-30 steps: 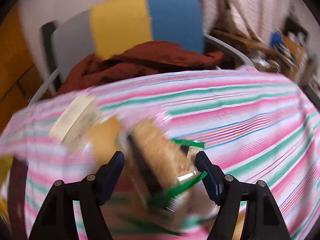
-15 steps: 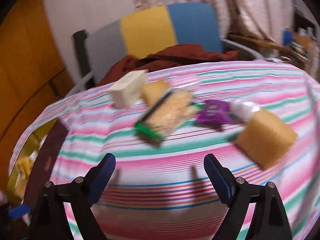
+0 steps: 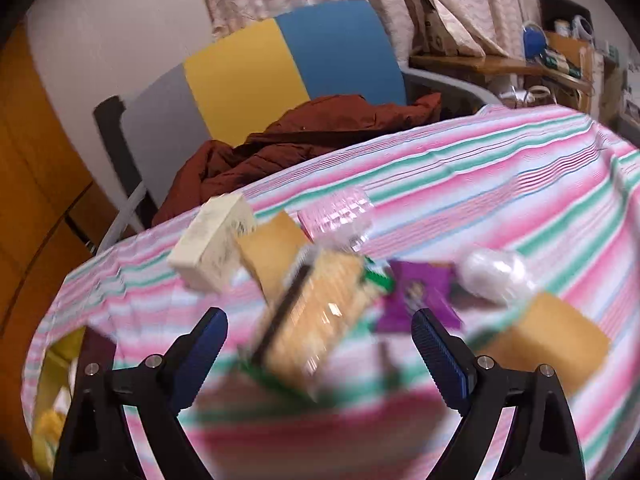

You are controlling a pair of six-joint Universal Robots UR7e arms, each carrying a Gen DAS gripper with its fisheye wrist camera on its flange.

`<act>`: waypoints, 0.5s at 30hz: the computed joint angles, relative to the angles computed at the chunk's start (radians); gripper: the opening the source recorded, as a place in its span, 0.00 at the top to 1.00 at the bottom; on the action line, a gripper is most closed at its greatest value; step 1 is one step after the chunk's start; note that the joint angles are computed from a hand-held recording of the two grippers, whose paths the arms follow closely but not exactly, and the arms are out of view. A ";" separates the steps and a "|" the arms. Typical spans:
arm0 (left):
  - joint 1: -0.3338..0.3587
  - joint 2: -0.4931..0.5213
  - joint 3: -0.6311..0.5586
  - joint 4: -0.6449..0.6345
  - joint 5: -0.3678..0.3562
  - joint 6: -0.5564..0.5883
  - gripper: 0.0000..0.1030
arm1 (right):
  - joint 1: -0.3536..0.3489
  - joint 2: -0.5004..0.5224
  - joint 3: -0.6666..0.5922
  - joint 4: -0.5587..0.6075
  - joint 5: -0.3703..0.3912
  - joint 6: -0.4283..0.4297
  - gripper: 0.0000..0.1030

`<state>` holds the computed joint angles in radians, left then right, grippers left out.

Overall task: Organize objects
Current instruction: 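Grasp the green-ended biscuit packet with the right tool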

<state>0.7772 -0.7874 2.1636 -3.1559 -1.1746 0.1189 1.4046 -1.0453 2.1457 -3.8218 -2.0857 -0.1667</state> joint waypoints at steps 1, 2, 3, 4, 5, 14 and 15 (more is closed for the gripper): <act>0.000 -0.002 0.000 0.004 0.001 0.000 0.25 | 0.001 0.012 -0.038 0.043 -0.010 0.022 0.10; 0.001 -0.004 0.000 0.011 0.003 -0.003 0.25 | 0.001 0.019 -0.059 0.071 -0.020 0.031 0.14; 0.002 -0.006 0.000 0.015 0.004 -0.006 0.25 | 0.002 0.031 -0.085 0.104 -0.042 0.039 0.21; 0.004 -0.007 0.000 0.018 0.004 -0.009 0.25 | 0.002 0.041 -0.101 0.129 -0.062 0.044 0.25; 0.007 -0.007 -0.003 0.025 0.006 -0.013 0.25 | -0.001 0.050 -0.112 0.150 -0.078 0.049 0.34; 0.015 0.040 -0.075 0.076 -0.003 -0.010 0.25 | -0.079 -0.008 0.064 -0.015 0.047 -0.024 0.54; 0.012 0.050 -0.089 0.080 -0.004 -0.003 0.25 | -0.088 -0.016 0.081 -0.025 0.051 -0.027 0.54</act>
<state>0.7895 -0.7377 2.0751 -3.0756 -1.1789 0.1160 1.3163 -1.0611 2.2266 -3.8467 -2.0348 -0.1937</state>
